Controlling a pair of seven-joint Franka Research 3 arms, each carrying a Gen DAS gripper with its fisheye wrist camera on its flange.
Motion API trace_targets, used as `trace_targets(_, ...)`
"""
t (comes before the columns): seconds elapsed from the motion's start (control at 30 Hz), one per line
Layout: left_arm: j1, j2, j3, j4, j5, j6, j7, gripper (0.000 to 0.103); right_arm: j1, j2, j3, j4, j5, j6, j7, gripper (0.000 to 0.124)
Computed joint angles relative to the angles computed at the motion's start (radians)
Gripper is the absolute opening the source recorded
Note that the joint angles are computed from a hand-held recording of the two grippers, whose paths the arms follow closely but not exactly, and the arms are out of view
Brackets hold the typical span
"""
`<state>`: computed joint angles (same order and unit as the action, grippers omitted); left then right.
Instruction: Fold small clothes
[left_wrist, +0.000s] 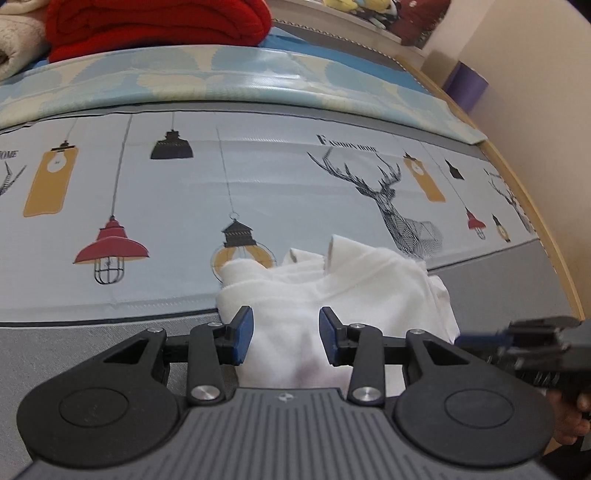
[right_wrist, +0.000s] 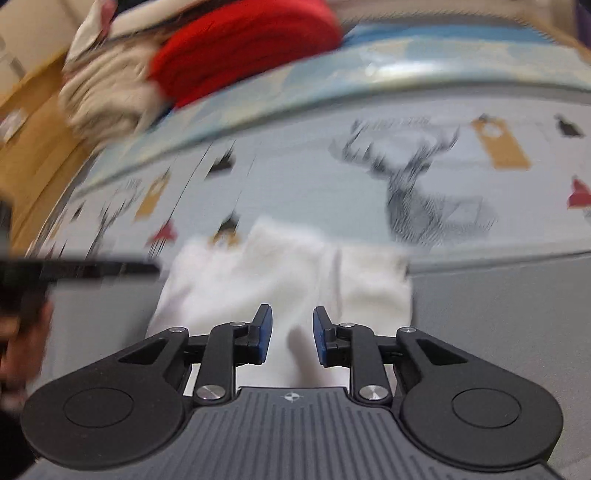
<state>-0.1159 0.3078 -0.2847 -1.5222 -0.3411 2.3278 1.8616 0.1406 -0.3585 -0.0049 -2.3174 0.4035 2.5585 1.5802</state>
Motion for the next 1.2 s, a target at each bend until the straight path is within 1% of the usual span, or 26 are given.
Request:
trace_targets(0.07, 0.008, 0.001, -0.008, 0.007, -0.013, -0.046, 0.028, 0.043, -0.008, -0.005, 0.001, 0.007, -0.044, -0.102, -0.008, 0.025)
trace_targets(0.13, -0.004, 0.012, -0.003, 0.029, 0.032, -0.133, 0.046, 0.043, -0.035, -0.002, 0.023, 0.011, -0.134, -0.204, 0.024, 0.026)
trace_targets(0.17, -0.024, 0.019, 0.008, 0.036, 0.096, -0.173, 0.044, 0.043, -0.036, -0.008, 0.023, -0.001, -0.140, -0.204, 0.024, 0.026)
trace_targets(0.2, -0.047, 0.021, 0.022, 0.031, 0.171, -0.193, 0.035, 0.047, -0.033, -0.016, 0.016, -0.009, -0.125, -0.198, 0.024, 0.026)
trace_targets(0.23, -0.060, 0.020, 0.031, 0.021, 0.214, -0.196, 0.024, 0.049, -0.033, -0.022, 0.011, -0.011, -0.112, -0.194, 0.033, 0.026)
trace_targets(0.27, -0.059, 0.021, 0.032, 0.018, 0.216, -0.192, 0.007, 0.053, -0.034, -0.030, 0.010, -0.015, -0.105, -0.194, 0.041, 0.026)
trace_targets(0.33, -0.054, 0.025, 0.038, 0.032, 0.204, -0.188, -0.059, 0.054, -0.035, -0.046, 0.009, -0.029, -0.104, -0.188, 0.038, 0.026)
trace_targets(0.37, -0.054, 0.020, 0.042, 0.026, 0.207, -0.170, -0.089, 0.055, -0.039, -0.055, 0.011, -0.037, -0.109, -0.181, 0.043, 0.028)
trace_targets(0.4, -0.052, 0.012, 0.045, 0.017, 0.210, -0.148, -0.118, 0.057, -0.046, -0.059, 0.018, -0.041, -0.120, -0.174, 0.061, 0.032)
trace_targets(0.43, -0.048, 0.011, 0.046, 0.015, 0.203, -0.138, -0.141, 0.057, -0.057, -0.059, 0.021, -0.043, -0.133, -0.166, 0.078, 0.040)
trace_targets(0.47, -0.037, 0.016, 0.042, 0.023, 0.181, -0.144, -0.155, 0.057, -0.071, -0.061, 0.032, -0.047, -0.156, -0.155, 0.110, 0.045)
trace_targets(0.5, -0.024, 0.030, 0.037, 0.043, 0.147, -0.170, -0.169, 0.057, -0.083, -0.064, 0.041, -0.053, -0.176, -0.142, 0.142, 0.053)
trace_targets(0.53, -0.016, 0.057, 0.032, 0.087, 0.119, -0.215, -0.190, 0.058, -0.088, -0.064, 0.038, -0.055, -0.179, -0.137, 0.161, 0.058)
trace_targets(0.57, -0.006, 0.077, 0.026, 0.112, 0.090, -0.259, -0.207, 0.061, -0.084, -0.060, 0.024, -0.057, -0.160, -0.137, 0.169, 0.059)
trace_targets(0.63, 0.006, 0.115, 0.015, 0.157, 0.052, -0.338, -0.229, 0.061, -0.062, -0.043, -0.014, -0.050, -0.088, -0.157, 0.152, 0.060)
trace_targets(0.67, 0.007, 0.125, 0.013, 0.168, 0.046, -0.359, -0.235, 0.065, -0.055, -0.034, -0.022, -0.045, -0.066, -0.166, 0.142, 0.060)
trace_targets(0.77, 0.010, 0.143, 0.008, 0.182, 0.030, -0.368, -0.243, 0.067, -0.042, -0.002, -0.029, -0.026, -0.026, -0.178, 0.112, 0.061)
trace_targets(0.9, 0.017, 0.160, 0.006, 0.197, 0.018, -0.372, -0.248, 0.066, -0.051, 0.027, -0.019, -0.001, -0.021, -0.203, 0.141, 0.064)
trace_targets(0.93, 0.021, 0.158, 0.005, 0.194, 0.017, -0.372, -0.238, 0.064, -0.051, 0.034, -0.020, 0.006, -0.015, -0.205, 0.145, 0.064)
trace_targets(0.97, 0.022, 0.154, 0.004, 0.188, 0.019, -0.363, -0.226, 0.058, -0.048, 0.037, -0.022, 0.010, -0.005, -0.204, 0.142, 0.063)
trace_targets(1.0, 0.020, 0.152, 0.005, 0.185, 0.025, -0.353, -0.218, 0.046, -0.043, 0.043, -0.026, 0.015, 0.013, -0.201, 0.130, 0.059)
trace_targets(1.03, 0.023, 0.150, 0.005, 0.184, 0.023, -0.347, -0.208, 0.043, -0.039, 0.050, -0.027, 0.022, 0.024, -0.199, 0.121, 0.052)
trace_targets(1.07, 0.029, 0.147, 0.003, 0.181, 0.015, -0.339, -0.197, 0.038, -0.036, 0.057, -0.026, 0.028, 0.029, -0.196, 0.114, 0.047)
trace_targets(1.1, 0.030, 0.134, 0.004, 0.168, 0.018, -0.312, -0.178, 0.036, -0.035, 0.061, -0.021, 0.031, 0.025, -0.187, 0.112, 0.040)
trace_targets(1.13, 0.027, 0.111, 0.008, 0.141, 0.032, -0.262, -0.157, 0.036, -0.034, 0.066, -0.012, 0.036, 0.017, -0.170, 0.114, 0.034)
trace_targets(1.2, 0.021, 0.072, 0.022, 0.096, 0.069, -0.164, -0.132, 0.035, -0.018, 0.072, -0.006, 0.038, 0.036, -0.114, 0.093, 0.027)
